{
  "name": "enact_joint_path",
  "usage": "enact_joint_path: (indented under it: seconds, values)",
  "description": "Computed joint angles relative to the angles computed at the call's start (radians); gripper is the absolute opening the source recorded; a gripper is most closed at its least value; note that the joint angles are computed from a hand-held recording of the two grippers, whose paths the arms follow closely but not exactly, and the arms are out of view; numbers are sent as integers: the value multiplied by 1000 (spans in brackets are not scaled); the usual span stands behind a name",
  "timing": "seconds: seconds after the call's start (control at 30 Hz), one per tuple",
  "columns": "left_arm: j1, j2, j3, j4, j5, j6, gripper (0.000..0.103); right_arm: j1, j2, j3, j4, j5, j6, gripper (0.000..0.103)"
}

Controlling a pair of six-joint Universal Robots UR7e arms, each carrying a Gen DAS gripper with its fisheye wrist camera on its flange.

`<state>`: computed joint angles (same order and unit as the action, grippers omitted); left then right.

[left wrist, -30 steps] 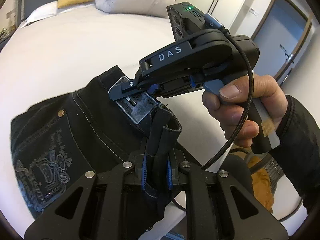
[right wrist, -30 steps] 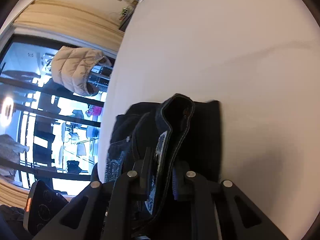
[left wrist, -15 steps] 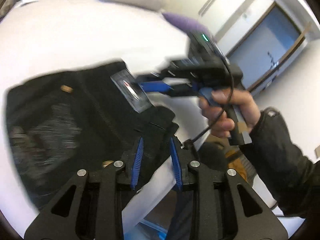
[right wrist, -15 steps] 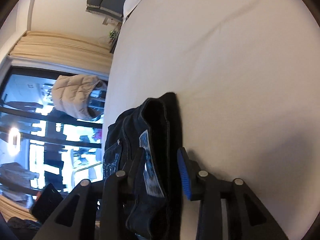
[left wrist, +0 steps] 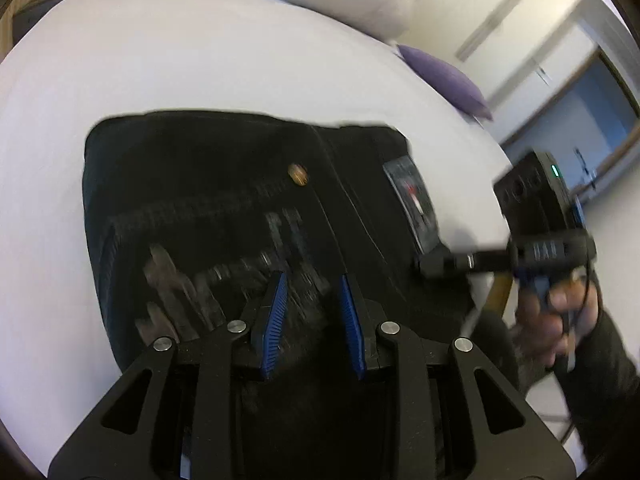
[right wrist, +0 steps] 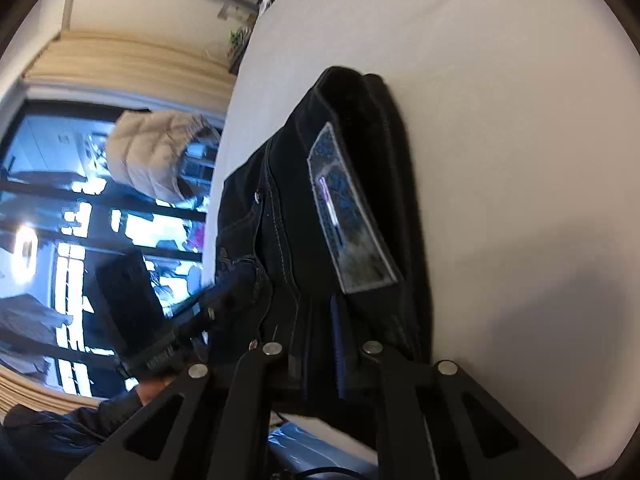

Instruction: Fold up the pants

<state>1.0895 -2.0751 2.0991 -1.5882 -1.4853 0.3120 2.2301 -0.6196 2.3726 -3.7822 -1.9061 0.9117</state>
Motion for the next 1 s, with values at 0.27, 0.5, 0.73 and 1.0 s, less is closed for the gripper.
enact_joint_path:
  seconds: [0.27,0.5,0.73,1.0]
  values:
    - [6,-97,36,26,12,111,26,75,60,6,-122,-76,47,10]
    - [76,-72,-100,85,-35,79,38,204,-65,8,56,-278,136,76]
    - [254,89,-214,-38,-60,-17,93,118,-187,17,167,-259,37,78]
    - [258,213,-215,59,-79,-103,92,-118,-143,-24,215,-3,-70,60]
